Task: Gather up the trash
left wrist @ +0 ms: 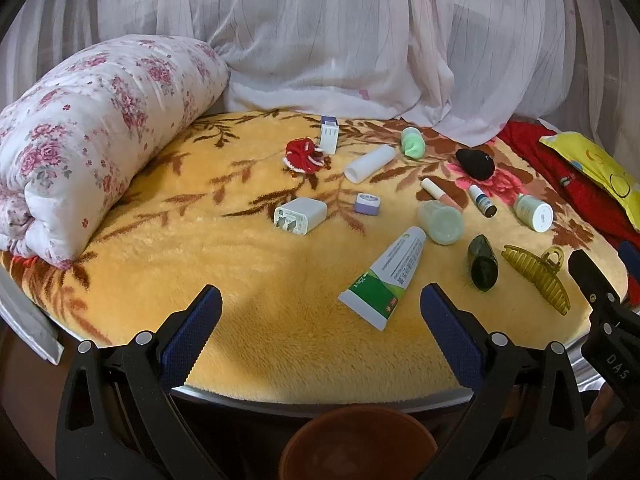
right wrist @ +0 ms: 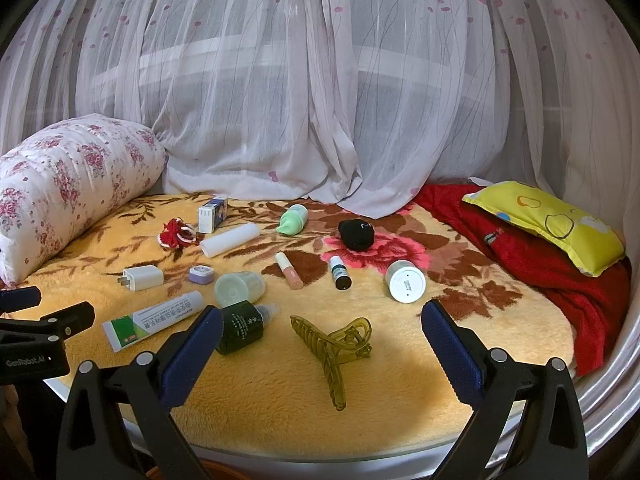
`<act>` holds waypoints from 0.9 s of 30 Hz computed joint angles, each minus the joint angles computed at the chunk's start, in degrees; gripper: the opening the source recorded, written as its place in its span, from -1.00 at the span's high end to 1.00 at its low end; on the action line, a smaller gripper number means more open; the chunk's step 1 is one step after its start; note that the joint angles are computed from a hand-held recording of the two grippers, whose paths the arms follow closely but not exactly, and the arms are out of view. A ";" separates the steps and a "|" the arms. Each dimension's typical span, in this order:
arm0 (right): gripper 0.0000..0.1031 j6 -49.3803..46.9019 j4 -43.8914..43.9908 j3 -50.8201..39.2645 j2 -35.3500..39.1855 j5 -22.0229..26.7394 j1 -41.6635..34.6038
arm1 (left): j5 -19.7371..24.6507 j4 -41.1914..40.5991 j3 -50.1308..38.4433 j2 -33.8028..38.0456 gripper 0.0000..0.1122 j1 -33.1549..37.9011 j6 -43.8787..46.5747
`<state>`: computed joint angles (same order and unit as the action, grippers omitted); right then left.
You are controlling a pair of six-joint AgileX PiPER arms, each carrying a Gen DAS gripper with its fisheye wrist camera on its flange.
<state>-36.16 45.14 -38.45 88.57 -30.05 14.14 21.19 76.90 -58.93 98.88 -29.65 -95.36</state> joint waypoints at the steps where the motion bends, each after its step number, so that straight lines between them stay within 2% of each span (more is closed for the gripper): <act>1: -0.90 -0.04 0.35 -0.19 0.67 -0.59 0.51 | -0.04 0.02 0.07 -0.01 -0.73 0.00 -0.02; 27: -0.90 -0.29 0.74 0.13 0.17 -0.42 0.55 | 0.64 -1.40 -0.38 0.21 -0.73 -0.48 1.07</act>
<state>-36.45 45.88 -38.33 88.75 -30.46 14.69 21.83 75.50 -59.31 99.09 -30.13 -94.30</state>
